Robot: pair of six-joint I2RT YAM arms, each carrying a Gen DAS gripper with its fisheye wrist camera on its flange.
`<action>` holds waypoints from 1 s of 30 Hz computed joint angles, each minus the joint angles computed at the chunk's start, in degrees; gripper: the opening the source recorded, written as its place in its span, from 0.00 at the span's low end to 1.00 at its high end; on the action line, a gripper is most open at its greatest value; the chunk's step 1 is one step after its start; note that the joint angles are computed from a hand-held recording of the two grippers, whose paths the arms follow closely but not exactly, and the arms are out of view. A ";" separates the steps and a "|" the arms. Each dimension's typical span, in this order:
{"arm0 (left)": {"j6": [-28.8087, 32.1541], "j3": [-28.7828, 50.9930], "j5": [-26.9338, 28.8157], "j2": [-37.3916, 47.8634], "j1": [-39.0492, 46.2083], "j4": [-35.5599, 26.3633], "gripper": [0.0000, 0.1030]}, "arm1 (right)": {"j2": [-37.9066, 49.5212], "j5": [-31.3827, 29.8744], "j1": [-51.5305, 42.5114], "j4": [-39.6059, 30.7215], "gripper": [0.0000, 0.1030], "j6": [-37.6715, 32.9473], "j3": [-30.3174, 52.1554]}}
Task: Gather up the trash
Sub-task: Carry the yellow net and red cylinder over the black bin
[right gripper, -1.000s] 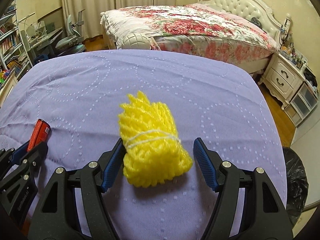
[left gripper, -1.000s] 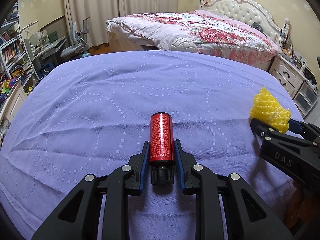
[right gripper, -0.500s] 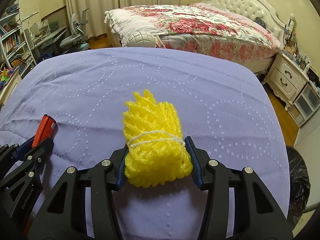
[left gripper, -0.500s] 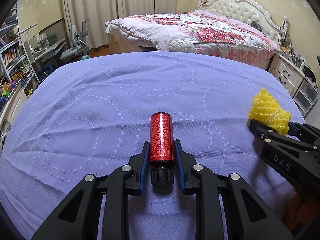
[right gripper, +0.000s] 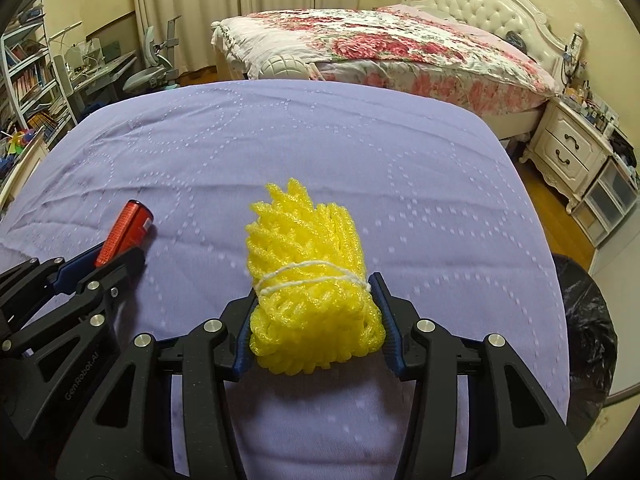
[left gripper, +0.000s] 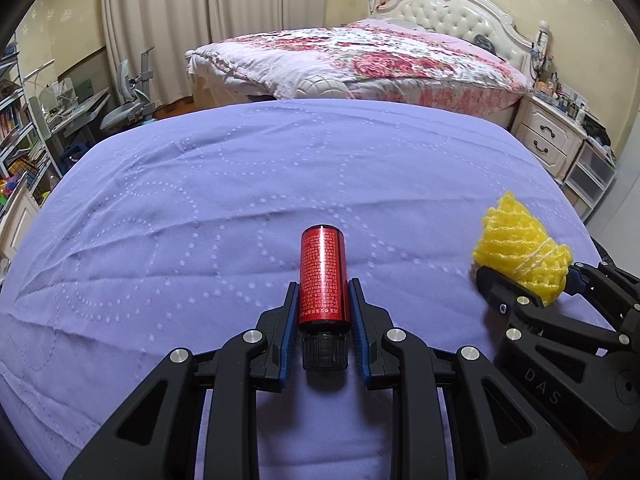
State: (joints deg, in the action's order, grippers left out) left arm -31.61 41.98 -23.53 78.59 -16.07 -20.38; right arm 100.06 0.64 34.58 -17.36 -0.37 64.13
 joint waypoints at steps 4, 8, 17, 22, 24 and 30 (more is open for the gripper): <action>-1.74 -0.36 -0.99 -0.58 -3.12 -0.75 0.24 | -4.03 -0.89 -1.84 0.88 0.47 -0.27 -4.61; -3.92 -0.38 -2.33 -0.53 -6.94 -1.58 0.24 | -7.90 -1.62 -4.10 1.50 0.47 -0.76 -8.85; -8.34 1.05 -4.86 1.03 -14.82 -2.45 0.24 | -14.56 -4.23 -10.19 2.12 0.47 -1.42 -15.34; -10.33 2.61 -6.10 2.76 -19.15 -2.13 0.24 | -18.14 -5.24 -14.22 2.27 0.47 -2.47 -18.45; -10.45 3.63 -6.66 4.07 -20.79 -1.82 0.24 | -19.69 -5.49 -16.27 2.38 0.47 -3.10 -19.83; -10.37 7.33 -7.43 8.35 -24.45 -0.81 0.24 | -22.71 -7.07 -23.84 2.64 0.47 -5.19 -22.56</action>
